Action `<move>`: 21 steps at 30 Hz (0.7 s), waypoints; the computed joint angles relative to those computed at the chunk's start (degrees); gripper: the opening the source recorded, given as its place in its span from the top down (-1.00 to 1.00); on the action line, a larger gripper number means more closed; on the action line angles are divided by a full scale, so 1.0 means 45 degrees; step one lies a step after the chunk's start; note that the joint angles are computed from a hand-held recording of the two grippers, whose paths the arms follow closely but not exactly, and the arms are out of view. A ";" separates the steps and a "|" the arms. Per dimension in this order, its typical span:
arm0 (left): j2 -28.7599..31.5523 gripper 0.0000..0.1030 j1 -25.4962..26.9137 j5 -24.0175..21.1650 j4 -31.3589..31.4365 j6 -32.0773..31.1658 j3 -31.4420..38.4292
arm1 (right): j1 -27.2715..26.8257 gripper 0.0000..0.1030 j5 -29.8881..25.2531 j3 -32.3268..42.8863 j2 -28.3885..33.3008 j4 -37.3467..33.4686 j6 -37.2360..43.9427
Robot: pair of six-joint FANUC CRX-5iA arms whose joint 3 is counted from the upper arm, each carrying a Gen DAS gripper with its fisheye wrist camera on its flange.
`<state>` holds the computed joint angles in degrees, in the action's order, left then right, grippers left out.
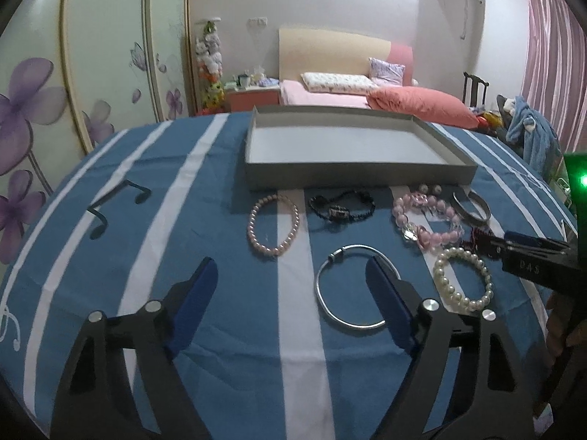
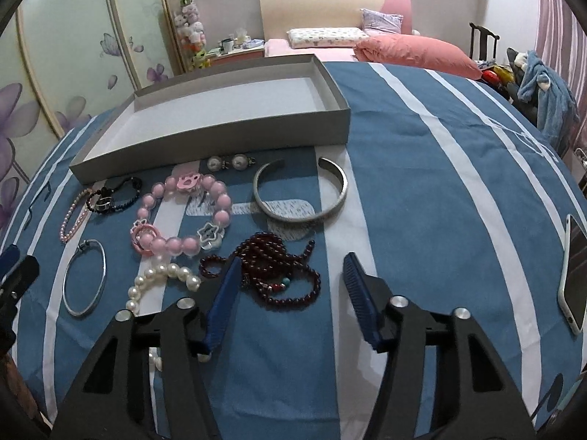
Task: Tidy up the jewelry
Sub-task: 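Grasp the thin silver bangle with the left tool while the right tool grasps the dark red bead bracelet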
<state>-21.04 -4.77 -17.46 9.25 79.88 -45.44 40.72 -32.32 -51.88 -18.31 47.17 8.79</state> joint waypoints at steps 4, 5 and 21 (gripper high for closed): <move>0.0356 -0.49 -0.0067 -0.0254 0.0118 -0.0154 0.0224 | -0.0009 0.29 0.0447 -0.0193 -0.0244 -0.0092 0.0254; 0.0470 -0.48 -0.0099 -0.0346 0.0034 -0.0070 0.0328 | 0.0051 0.40 0.0493 -0.0236 -0.0340 -0.0185 0.0351; 0.1109 -0.52 -0.0313 -0.0765 -0.0327 0.0147 0.0835 | -0.0388 -0.13 0.0686 0.0260 0.0076 -0.0674 0.0948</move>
